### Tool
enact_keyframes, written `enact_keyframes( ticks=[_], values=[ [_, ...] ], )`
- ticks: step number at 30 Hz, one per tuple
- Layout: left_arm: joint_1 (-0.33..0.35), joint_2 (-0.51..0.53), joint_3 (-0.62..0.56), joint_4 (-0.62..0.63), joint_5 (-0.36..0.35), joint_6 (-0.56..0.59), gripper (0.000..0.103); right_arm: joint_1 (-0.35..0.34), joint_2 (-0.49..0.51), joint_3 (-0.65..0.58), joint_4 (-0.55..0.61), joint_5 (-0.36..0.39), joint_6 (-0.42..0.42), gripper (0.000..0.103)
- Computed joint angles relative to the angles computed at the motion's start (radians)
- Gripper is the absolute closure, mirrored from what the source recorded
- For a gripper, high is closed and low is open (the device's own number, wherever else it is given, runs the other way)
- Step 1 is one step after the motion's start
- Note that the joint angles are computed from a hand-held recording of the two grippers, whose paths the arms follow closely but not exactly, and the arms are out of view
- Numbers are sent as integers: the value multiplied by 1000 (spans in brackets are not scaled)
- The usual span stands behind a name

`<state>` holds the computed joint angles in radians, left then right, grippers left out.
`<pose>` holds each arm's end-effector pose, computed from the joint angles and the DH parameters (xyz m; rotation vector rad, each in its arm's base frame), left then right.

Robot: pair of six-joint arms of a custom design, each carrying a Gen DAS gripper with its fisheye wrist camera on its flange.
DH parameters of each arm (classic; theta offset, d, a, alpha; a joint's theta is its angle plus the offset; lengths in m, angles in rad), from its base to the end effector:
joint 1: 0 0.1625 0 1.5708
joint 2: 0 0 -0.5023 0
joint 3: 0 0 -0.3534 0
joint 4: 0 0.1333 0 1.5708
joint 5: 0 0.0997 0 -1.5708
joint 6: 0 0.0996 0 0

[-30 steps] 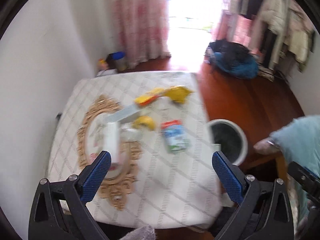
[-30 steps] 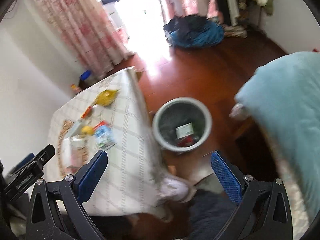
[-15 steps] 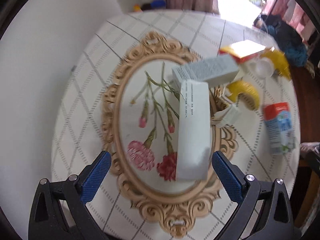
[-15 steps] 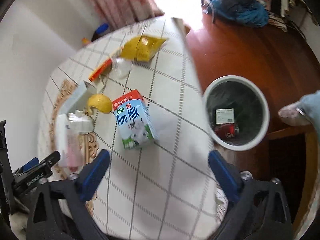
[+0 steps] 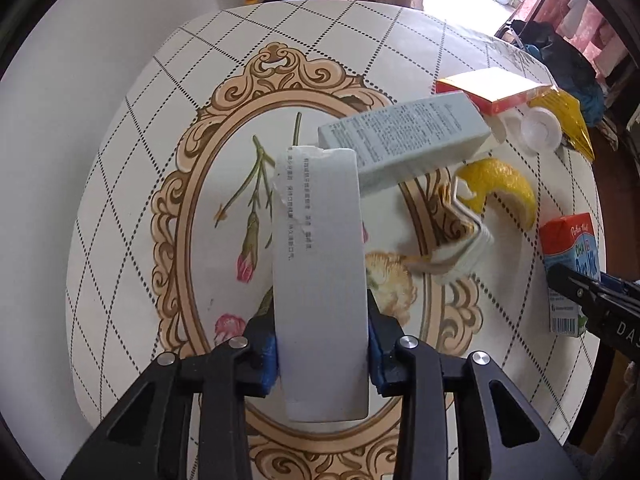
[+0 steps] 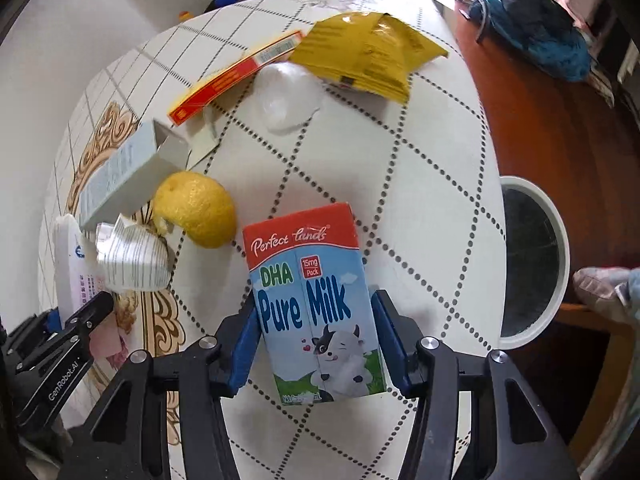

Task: Collect trash
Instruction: 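Grasp the white box with the left gripper while the right grasps the milk carton, then carry the white box and milk carton over the bin and release both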

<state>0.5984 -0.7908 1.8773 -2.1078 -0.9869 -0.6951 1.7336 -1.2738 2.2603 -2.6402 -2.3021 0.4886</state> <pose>-0.3562 -0.4706 0.0839 0.5231 2.3052 -0.0779 0.1384 -0.4307 0.2824 -0.4349 -2.4065 0.3956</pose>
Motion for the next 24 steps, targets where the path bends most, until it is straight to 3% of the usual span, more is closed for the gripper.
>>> enact_keyframes(
  ticks=[5,12,15,20,22,24],
  values=[
    [-36,-68,85,9,-21,-34,72,36,-28,53,42,0,66,47],
    [-116,-153,218,-2,-109,-92,71,109,-84,172,124,2,248,47],
    [-124,-158,236,1,-120,-101,70,133,-83,196,156,-17,310,41],
    [-131,-178,251,-2,-104,-101,72,152,-64,231,105,-48,321,39],
    [-145,-165,246,-9,-96,-104,72,173,-50,246,87,-80,331,52],
    [-161,-179,243,3,-85,-105,72,174,-50,259,43,-79,312,52]
  ],
)
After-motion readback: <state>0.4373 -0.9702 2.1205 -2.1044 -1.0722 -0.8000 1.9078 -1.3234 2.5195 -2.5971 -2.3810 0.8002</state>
